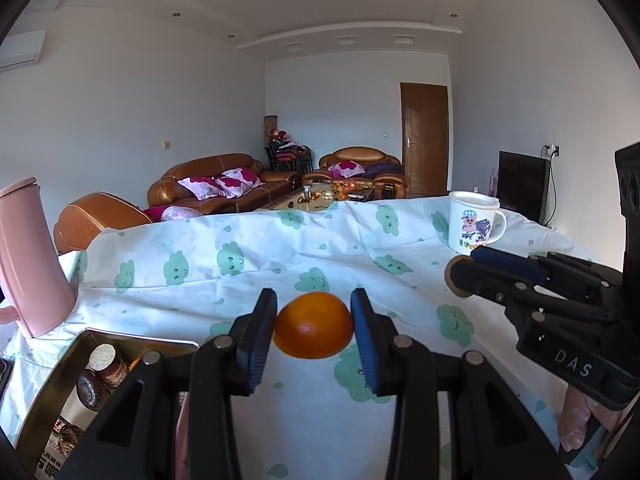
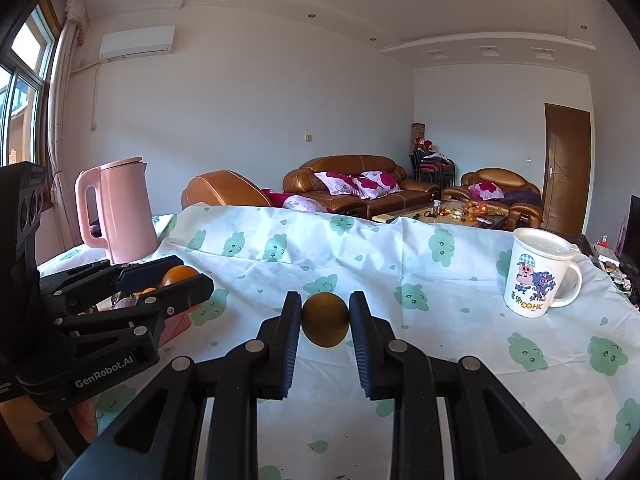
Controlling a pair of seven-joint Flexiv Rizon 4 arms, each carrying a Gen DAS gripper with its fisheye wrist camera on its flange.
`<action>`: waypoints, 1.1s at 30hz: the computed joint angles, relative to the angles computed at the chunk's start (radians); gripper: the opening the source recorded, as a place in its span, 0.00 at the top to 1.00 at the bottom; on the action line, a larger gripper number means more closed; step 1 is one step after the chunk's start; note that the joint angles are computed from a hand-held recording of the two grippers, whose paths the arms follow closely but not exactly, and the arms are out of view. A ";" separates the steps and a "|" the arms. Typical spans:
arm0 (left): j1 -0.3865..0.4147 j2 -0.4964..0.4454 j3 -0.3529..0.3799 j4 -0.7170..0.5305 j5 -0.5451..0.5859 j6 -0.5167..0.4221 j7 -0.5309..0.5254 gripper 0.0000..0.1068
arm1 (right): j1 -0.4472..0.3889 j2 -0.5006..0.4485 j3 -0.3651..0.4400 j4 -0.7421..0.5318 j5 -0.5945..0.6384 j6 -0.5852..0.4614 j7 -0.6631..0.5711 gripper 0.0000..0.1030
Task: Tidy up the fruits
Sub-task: 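Lift the kiwi and orange and carry both toward the pink tin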
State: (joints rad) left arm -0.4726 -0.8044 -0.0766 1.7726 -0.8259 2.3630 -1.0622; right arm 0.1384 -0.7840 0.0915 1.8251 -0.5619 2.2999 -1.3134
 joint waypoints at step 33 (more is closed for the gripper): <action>0.045 0.032 -0.023 0.082 0.150 0.052 -0.137 0.63 | 0.025 0.039 0.000 0.074 0.076 0.037 -0.062 0.74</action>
